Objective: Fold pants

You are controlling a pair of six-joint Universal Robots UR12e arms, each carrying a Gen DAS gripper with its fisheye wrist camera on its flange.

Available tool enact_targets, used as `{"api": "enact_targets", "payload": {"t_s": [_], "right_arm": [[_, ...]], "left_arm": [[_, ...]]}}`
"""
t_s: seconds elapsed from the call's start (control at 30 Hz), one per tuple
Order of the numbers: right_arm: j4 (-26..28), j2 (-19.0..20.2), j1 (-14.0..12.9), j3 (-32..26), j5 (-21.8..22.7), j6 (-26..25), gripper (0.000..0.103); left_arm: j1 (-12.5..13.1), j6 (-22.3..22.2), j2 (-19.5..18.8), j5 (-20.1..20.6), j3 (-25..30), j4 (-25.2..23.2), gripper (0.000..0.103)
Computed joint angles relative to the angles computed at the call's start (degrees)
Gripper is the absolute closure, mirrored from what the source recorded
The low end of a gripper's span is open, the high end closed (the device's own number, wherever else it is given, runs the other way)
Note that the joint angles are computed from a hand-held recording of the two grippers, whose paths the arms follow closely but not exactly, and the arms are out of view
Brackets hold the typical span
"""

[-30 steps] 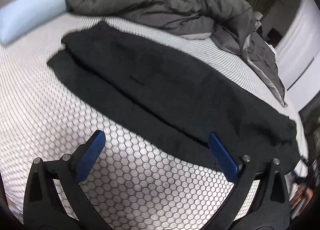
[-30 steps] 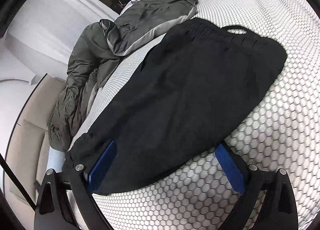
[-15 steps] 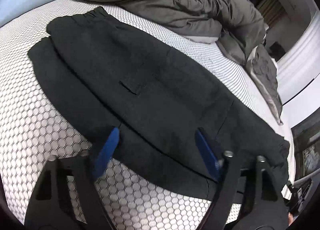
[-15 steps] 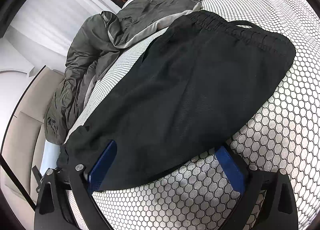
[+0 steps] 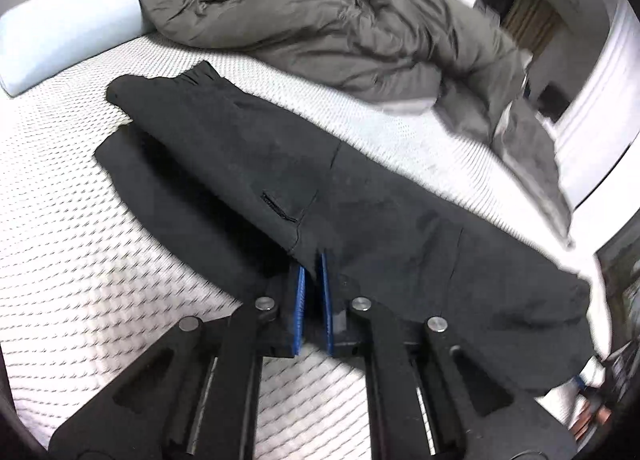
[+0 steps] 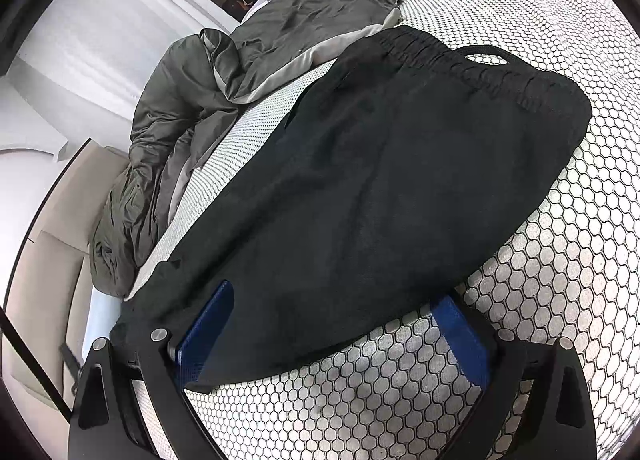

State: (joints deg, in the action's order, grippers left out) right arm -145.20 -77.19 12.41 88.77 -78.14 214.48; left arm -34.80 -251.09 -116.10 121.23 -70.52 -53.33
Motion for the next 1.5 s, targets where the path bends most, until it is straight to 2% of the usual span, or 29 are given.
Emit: {"api": "enact_targets", "payload": {"t_s": [0.1,0.2,0.23,0.27,0.33,0.37,0.5,0.7,0.8,0.93,1.0,1.03,1.07,1.1,1.13,1.23,1.3,1.33,1.4,1.5], "right_arm": [[0.3,0.06,-0.09,-0.07,-0.06,-0.17,0.003],[0.16,-0.02,-0.13,0.01,-0.05,-0.21,0.003],[0.06,-0.05,-0.16,0.07,0.11,-0.05,0.003],[-0.16,-0.1,-0.19,0.14,0.25,0.09,0.003],[-0.47,-0.25,-0.25,0.4,0.24,0.22,0.003],[-0.65,-0.33,-0.26,0.57,0.18,0.28,0.003],[-0.86,-0.71,-0.62,1.01,-0.14,0.7,0.003],[-2.57,-1.93,-1.86,2.63,-1.01,4.38,0.003],[-1.8,-1.73,-1.83,2.22,-0.96,3.79,0.003],[-0.6,-0.96,-1.36,0.98,-1.54,3.1,0.003],[-0.47,-0.75,-1.25,0.71,-1.39,2.95,0.003],[-0.4,-0.71,-1.21,0.63,-1.44,2.85,0.003],[-0.43,-0.7,-1.2,0.61,-1.45,2.82,0.003],[-0.42,-0.73,-1.25,0.64,-1.32,2.83,0.003],[-0.47,-0.73,-1.29,0.66,-1.25,2.97,0.003],[-0.84,-1.05,-1.53,1.14,-1.15,3.21,0.003],[-1.27,-1.27,-1.81,1.54,-0.94,3.81,0.003],[-1.52,-1.41,-1.98,1.81,-0.61,4.07,0.003],[-1.54,-1.42,-2.13,1.84,-0.1,4.06,0.003],[-1.68,-1.61,-2.4,2.06,0.77,3.88,0.003]], "left_arm": [[0.82,-1.25,0.24,-4.57,-0.67,-3.23,0.095],[0.82,-1.47,0.36,-3.86,-0.4,-4.0,0.087],[0.73,-1.52,0.34,-3.1,-0.22,-4.31,0.078],[0.55,-1.83,0.42,-1.57,-0.14,-4.36,0.063],[0.38,-3.75,0.74,0.44,-0.34,-4.78,0.046],[0.21,-4.89,1.33,0.88,-1.15,-4.8,0.044],[1.71,-9.66,3.76,0.56,-5.08,-2.21,0.044],[4.46,-16.26,8.1,0.78,-12.48,2.63,0.044],[5.38,-16.25,9.15,0.05,-14.88,6.19,0.044],[5.65,-14.26,8.87,0.76,-14.92,6.93,0.044],[5.78,-13.57,8.4,0.63,-14.52,7.46,0.047],[5.73,-13.52,8.18,1.08,-14.18,7.06,0.057],[5.53,-13.47,7.86,1.8,-13.58,6.2,0.076],[5.46,-12.52,7.69,2.17,-13.17,5.48,0.086],[5.32,-11.82,7.62,2.48,-12.85,4.88,0.101],[4.73,-11.29,8.4,5.25,-13.87,8.02,0.101],[4.75,-11.07,8.53,5.61,-13.37,4.39,0.101],[5.32,-12.82,8.62,3.4,-13.35,1.51,0.101],[6.42,-15.45,9.15,-1.7,-14.95,1.67,0.1],[6.39,-16.15,9.66,-1.59,-15.72,4.0,0.099]]}}
